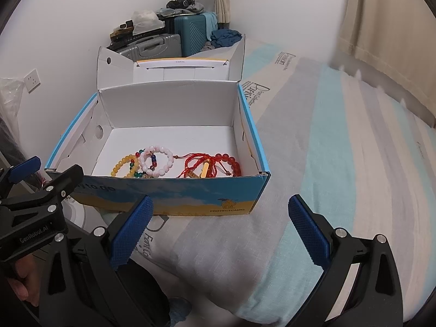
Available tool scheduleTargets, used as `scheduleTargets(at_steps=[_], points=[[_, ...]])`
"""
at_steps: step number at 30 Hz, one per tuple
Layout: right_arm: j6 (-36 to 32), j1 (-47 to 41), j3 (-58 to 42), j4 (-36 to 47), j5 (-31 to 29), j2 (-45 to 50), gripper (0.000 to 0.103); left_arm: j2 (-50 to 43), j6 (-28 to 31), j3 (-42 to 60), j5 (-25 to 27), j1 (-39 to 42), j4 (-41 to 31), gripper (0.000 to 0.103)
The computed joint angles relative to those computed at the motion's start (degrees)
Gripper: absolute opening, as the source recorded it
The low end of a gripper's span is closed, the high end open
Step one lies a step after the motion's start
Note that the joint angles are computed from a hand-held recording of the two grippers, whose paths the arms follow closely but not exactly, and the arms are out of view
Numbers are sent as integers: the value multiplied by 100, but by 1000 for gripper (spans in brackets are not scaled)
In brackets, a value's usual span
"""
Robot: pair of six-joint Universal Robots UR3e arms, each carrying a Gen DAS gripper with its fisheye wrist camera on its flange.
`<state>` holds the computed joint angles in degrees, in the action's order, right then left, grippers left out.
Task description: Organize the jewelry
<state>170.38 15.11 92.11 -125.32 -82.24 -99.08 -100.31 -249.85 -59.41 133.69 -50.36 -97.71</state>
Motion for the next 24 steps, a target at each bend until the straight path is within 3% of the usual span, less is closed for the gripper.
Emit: scheduleTargets(at_steps=[24], points=[[-26, -56, 47, -19, 35, 6, 95, -333, -108, 485, 43, -64, -322, 97]])
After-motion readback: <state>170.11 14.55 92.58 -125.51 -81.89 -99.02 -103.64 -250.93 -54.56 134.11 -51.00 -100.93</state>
